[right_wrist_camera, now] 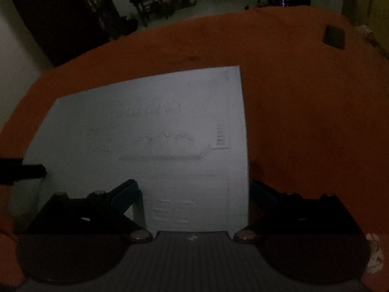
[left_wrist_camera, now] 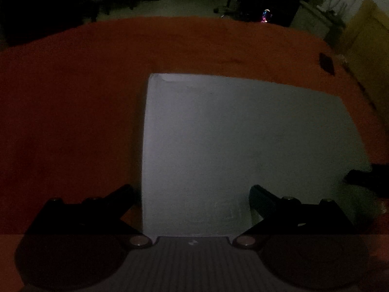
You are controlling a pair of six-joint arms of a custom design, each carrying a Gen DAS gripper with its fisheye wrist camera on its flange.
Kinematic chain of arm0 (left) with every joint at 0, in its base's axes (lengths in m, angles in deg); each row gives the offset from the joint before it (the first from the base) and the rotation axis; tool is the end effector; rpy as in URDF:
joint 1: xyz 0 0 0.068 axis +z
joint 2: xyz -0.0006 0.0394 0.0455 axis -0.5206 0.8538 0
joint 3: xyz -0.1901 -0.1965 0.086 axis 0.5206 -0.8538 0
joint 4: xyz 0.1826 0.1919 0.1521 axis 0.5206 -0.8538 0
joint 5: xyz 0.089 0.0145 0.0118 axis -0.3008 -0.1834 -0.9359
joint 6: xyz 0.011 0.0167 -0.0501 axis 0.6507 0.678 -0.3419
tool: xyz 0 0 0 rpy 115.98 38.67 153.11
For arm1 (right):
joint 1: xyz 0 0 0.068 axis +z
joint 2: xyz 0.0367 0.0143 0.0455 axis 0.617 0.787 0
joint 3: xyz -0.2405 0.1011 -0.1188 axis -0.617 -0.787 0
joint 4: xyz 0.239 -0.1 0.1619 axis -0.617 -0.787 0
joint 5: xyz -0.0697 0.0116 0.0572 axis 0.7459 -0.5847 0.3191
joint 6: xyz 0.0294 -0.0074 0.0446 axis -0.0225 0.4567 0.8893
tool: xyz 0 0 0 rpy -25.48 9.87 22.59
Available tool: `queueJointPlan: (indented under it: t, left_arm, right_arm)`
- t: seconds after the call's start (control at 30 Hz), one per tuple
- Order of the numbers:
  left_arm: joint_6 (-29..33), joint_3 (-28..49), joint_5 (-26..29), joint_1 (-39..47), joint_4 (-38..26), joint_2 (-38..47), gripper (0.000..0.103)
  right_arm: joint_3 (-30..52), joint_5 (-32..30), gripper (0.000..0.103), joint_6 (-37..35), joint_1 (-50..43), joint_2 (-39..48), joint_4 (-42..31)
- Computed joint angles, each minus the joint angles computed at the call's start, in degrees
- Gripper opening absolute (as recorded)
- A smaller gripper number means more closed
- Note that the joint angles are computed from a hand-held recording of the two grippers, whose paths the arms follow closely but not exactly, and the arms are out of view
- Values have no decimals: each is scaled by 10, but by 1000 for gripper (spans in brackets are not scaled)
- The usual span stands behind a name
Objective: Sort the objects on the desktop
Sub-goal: 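Lift the white lid with both tools and lower it onto the box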
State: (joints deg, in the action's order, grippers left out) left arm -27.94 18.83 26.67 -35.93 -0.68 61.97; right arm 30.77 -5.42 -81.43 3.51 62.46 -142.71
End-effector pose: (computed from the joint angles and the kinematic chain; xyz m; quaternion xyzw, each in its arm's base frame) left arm 0.3075 -0.0325 0.2254 0.1907 0.9506 -0.0877 0.2289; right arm 0.1236 -0.0665 0.1915 0.1150 0.9476 0.1107 0.2767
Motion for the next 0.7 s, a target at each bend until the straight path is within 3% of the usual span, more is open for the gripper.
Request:
queueJointPlan:
  t: [0.13, 0.4, 0.57, 0.7]
  left_arm:
    - [4, -6, 4, 6, 5, -5, 102]
    - [15, -21, 3, 8, -9, -32, 102]
    - [20, -15, -5, -1, -40, -44, 102]
    - [42, -25, 6, 13, -66, -69, 101]
  right_arm:
    - [18, 0, 101, -21, -8, 21, -12]
    - [45, 30, 102, 14, 35, 67, 14]
    - [70, 14, 102, 19, 20, 84, -32]
    - [62, 19, 102, -18, 13, 47, -74]
